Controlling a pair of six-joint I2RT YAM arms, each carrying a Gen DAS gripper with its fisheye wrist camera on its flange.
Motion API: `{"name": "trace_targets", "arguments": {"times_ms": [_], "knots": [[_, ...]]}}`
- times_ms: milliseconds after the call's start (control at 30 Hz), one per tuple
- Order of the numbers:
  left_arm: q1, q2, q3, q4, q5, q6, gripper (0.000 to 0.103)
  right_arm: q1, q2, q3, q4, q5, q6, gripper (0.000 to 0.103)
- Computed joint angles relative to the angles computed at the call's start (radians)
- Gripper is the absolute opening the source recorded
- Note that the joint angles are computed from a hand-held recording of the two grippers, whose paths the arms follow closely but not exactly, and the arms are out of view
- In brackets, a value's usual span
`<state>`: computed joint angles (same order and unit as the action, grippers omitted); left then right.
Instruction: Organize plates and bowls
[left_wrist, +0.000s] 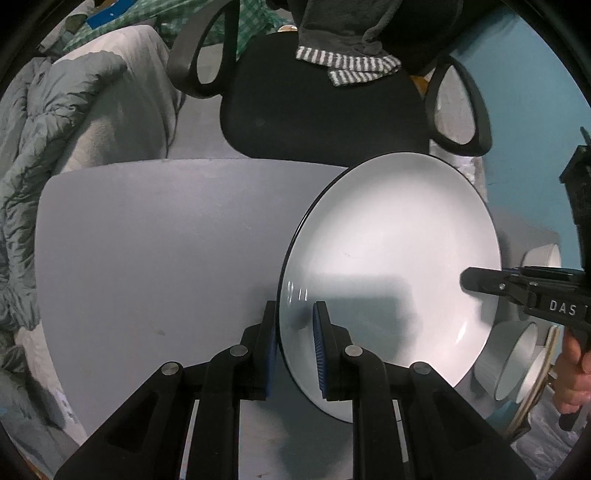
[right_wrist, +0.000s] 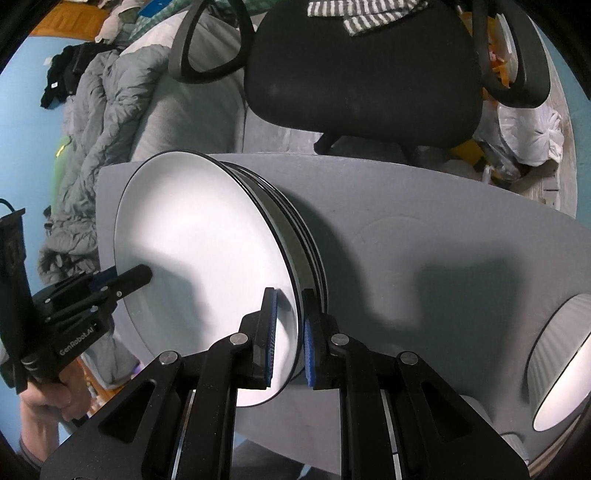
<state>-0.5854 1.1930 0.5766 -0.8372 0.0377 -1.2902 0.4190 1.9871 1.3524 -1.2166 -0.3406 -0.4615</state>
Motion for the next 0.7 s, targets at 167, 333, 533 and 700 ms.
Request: {"name": "trace_targets", "arguments": {"times_ms": [167,333,533,700], "knots": [[0.006,0.039,0.011,0.003,-0.006,0.022,0.017,0.013,0.006,0.005,-0.004,0.021,0.000,0.013],[0.027,0.058,0.009,0.022,0.009,0.063,0.018,0.007,0.045,0.048,-0.049,0.013,0.003,0.022],[0.024,0.077,0.007,0.045,0.014,0.066,0.026,0.013,0.045,0.045,-0.065,0.015,0.002,0.030],[0.026,0.080,0.007,0.039,0.012,0.078,0.032,0.026,0.049,0.058,-0.079,0.028,0.017,0.034]]}}
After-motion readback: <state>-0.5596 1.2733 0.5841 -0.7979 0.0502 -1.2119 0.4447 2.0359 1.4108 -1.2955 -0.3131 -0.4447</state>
